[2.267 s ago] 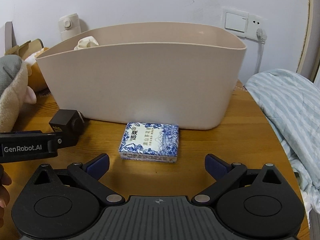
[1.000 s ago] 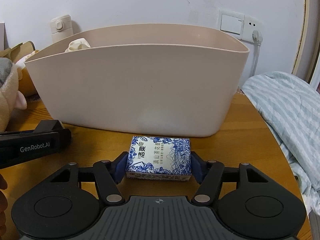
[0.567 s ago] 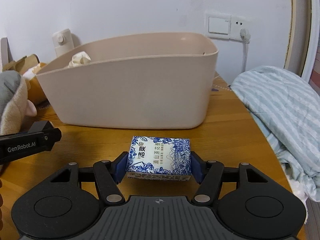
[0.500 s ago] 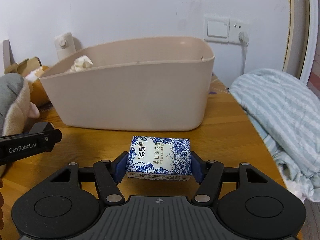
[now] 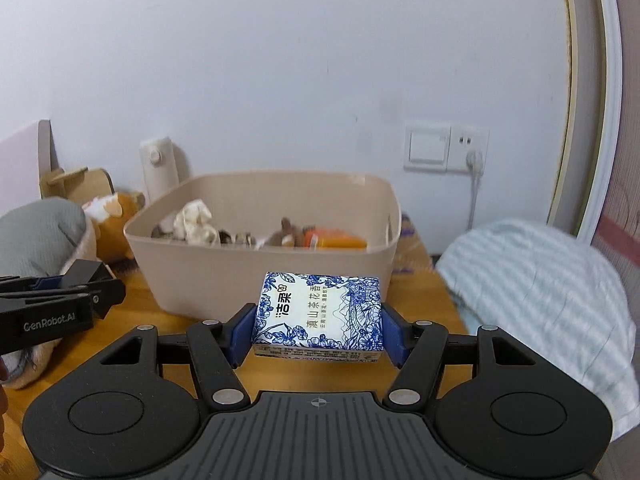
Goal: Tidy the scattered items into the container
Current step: 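Lift the black box and tissue pack with both tools over the beige box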
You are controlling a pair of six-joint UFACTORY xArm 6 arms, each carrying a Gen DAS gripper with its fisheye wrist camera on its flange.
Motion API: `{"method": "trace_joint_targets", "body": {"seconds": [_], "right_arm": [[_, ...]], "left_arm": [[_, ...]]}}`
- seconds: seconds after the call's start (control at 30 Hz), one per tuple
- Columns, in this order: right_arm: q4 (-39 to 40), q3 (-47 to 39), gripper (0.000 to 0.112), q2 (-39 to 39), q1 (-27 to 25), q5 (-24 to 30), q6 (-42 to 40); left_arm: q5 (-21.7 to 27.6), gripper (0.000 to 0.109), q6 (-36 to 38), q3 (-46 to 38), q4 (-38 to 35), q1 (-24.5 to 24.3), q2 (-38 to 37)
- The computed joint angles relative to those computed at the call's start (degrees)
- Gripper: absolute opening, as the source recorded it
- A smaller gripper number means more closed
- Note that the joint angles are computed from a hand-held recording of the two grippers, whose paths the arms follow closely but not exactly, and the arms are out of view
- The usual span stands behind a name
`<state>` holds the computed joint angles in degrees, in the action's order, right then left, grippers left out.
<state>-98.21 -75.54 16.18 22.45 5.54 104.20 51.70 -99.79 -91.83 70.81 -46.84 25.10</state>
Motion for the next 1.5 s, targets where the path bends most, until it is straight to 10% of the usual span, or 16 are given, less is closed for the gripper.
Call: {"method": "trace_joint_targets", "body": {"seconds": [0.63,1.5], "right_arm": [[4.9,-7.7,0.061,1.6,-0.5,0.5,-6.6],[49.3,-33.1,0.061,23.8,3.3,9.9,-51.1]], "left_arm": [[3.0,0.045,9.7,-11.4,0.2,1.9,3.8],[3.9,0.045,31.0,-41.4,-20.9,10.2,25.9]]}}
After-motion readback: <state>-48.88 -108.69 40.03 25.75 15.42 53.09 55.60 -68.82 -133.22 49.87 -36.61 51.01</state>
